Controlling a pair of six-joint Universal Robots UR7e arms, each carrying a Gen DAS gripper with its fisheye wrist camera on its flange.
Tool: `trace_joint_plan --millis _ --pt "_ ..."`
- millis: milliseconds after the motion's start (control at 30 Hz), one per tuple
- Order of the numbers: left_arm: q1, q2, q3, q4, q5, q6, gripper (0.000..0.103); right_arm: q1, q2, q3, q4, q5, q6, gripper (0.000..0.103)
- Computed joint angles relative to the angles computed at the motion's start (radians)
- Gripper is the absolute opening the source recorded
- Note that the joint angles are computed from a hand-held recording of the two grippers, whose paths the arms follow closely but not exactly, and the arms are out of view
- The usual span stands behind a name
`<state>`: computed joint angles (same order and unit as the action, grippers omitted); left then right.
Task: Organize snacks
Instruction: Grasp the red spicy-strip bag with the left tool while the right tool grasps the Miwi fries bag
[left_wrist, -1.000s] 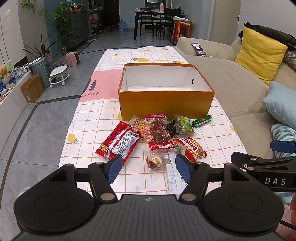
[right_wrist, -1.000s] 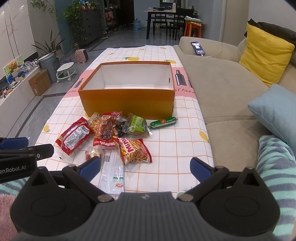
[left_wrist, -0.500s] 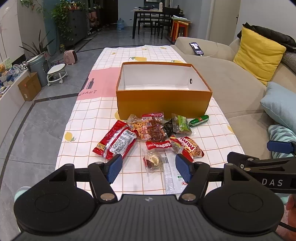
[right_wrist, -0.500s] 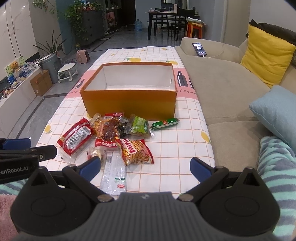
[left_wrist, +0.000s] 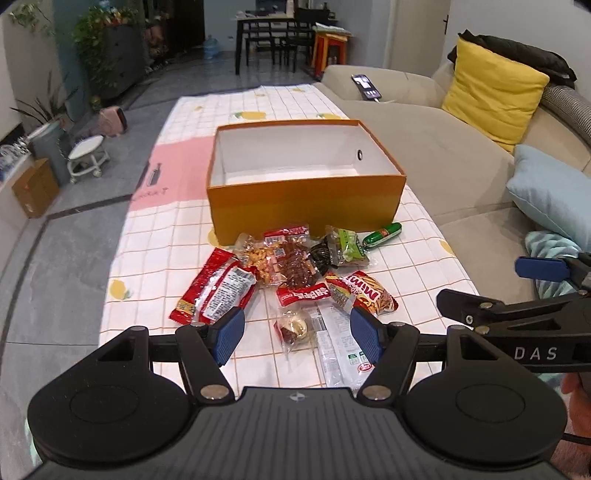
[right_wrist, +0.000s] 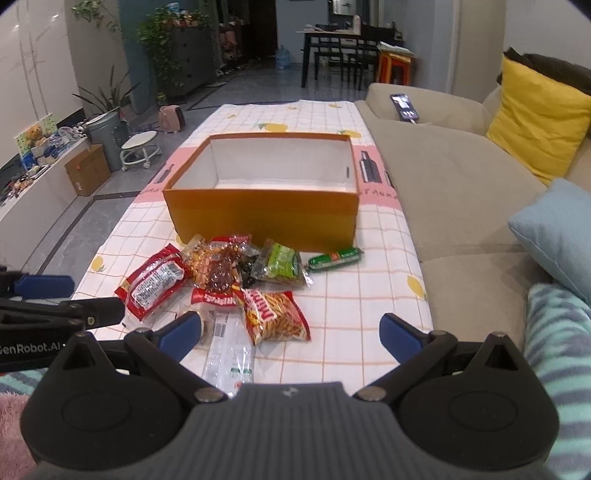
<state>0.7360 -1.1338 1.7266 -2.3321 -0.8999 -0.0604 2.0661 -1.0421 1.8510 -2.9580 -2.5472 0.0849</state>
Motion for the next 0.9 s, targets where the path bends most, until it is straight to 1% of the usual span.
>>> trace_joint_plan --millis 67,133,267,333,367,400,467,533,633,700,767,833,900 --pt "0.025 0.016 -0.033 0.016 -0.037 -0.01 0.076 -0.02 -0.002 -0.009 0.009 0.044 -0.021 0.099" --pt "0.048 0.032 -0.066 0.044 -0.054 -0.018 0.076 -0.039 -0.002 -0.013 0.002 0.08 -0.031 0.099" --pt "0.087 0.076 -0.134 0.089 -0.047 0.019 0.076 -0.077 0.013 -0.036 0.024 0.115 -0.05 0.099" --pt "0.11 0.105 -0.178 0.121 -0.035 0.031 0.08 -0.099 0.022 -0.055 0.061 0.142 -0.053 0.098" --pt "0.119 0.116 -0.195 0.132 -0.031 0.034 0.081 -0.109 0.026 -0.062 0.076 0.155 -0.049 0.096" --pt "0.13 0.129 -0.213 0.141 -0.026 0.042 0.081 -0.121 0.03 -0.073 0.1 0.171 -0.038 0.091" --pt "0.151 0.161 -0.256 0.176 -0.015 0.052 0.082 -0.144 0.04 -0.096 0.143 0.198 -0.014 0.091" --pt "0.169 0.192 -0.297 0.214 -0.006 0.068 0.084 -0.164 0.054 -0.116 0.161 0.218 -0.003 0.091" --pt "0.191 0.233 -0.338 0.245 -0.003 0.148 0.087 -0.187 0.076 -0.141 0.186 0.231 0.008 0.091" --pt "0.21 0.258 -0.362 0.258 -0.016 0.212 0.088 -0.202 0.082 -0.149 0.208 0.244 0.023 0.091" --pt "0.225 0.283 -0.393 0.298 -0.02 0.246 0.088 -0.216 0.088 -0.156 0.229 0.26 0.038 0.091" --pt "0.234 0.296 -0.402 0.304 -0.017 0.28 0.088 -0.23 0.094 -0.161 0.242 0.273 0.047 0.091" --pt "0.241 0.308 -0.41 0.3 0.0 0.308 0.088 -0.242 0.099 -0.166 0.253 0.282 0.05 0.091"
